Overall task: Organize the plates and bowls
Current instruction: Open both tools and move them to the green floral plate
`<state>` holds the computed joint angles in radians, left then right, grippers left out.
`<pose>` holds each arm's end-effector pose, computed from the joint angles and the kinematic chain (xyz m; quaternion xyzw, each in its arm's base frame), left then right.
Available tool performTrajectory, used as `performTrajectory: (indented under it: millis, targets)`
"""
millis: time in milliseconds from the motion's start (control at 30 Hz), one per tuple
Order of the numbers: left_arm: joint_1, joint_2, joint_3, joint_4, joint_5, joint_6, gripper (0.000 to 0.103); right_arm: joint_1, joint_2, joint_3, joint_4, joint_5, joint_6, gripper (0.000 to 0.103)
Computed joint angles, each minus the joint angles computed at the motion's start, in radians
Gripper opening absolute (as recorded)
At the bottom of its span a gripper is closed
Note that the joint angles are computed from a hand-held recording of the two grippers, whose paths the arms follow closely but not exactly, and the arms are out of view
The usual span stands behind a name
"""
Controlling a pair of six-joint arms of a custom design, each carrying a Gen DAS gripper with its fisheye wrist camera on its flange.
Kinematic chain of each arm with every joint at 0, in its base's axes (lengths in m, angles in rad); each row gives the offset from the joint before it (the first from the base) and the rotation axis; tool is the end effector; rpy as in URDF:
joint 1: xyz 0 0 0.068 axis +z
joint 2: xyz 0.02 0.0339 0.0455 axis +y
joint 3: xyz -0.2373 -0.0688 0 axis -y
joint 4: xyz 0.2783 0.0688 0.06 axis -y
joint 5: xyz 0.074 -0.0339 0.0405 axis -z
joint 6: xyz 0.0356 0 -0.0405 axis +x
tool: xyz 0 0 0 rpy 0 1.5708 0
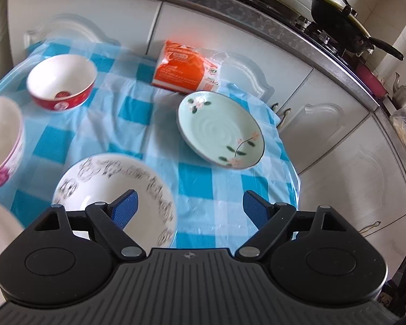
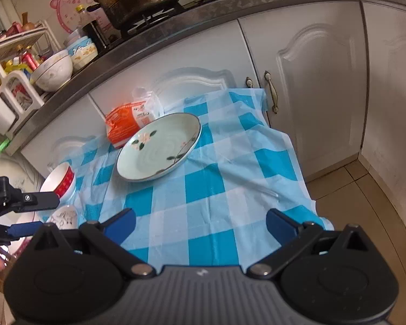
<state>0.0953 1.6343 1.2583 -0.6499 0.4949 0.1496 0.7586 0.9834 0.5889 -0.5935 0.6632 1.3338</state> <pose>0.3705 0.0184 0.2139 0.0912 0.9316 -0.2023 0.2878 0.1781 0.1386 0.1742 0.3466 0.8419 0.0789 0.4060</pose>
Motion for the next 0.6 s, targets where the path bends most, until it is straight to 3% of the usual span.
performTrajectory:
  millis: [300,600]
  targets:
    - [-0.11,0.254,0.251,0.039,-0.084,-0.072,0.103,-0.216,0.044,-0.033,0.226,-0.098,-0.145,0.102]
    - [-0.15,0.633,0.69,-0.101,-0.12,-0.166,0.103,-0.406,0.233,0.017,0.45,-0.287,-0.217,0.102]
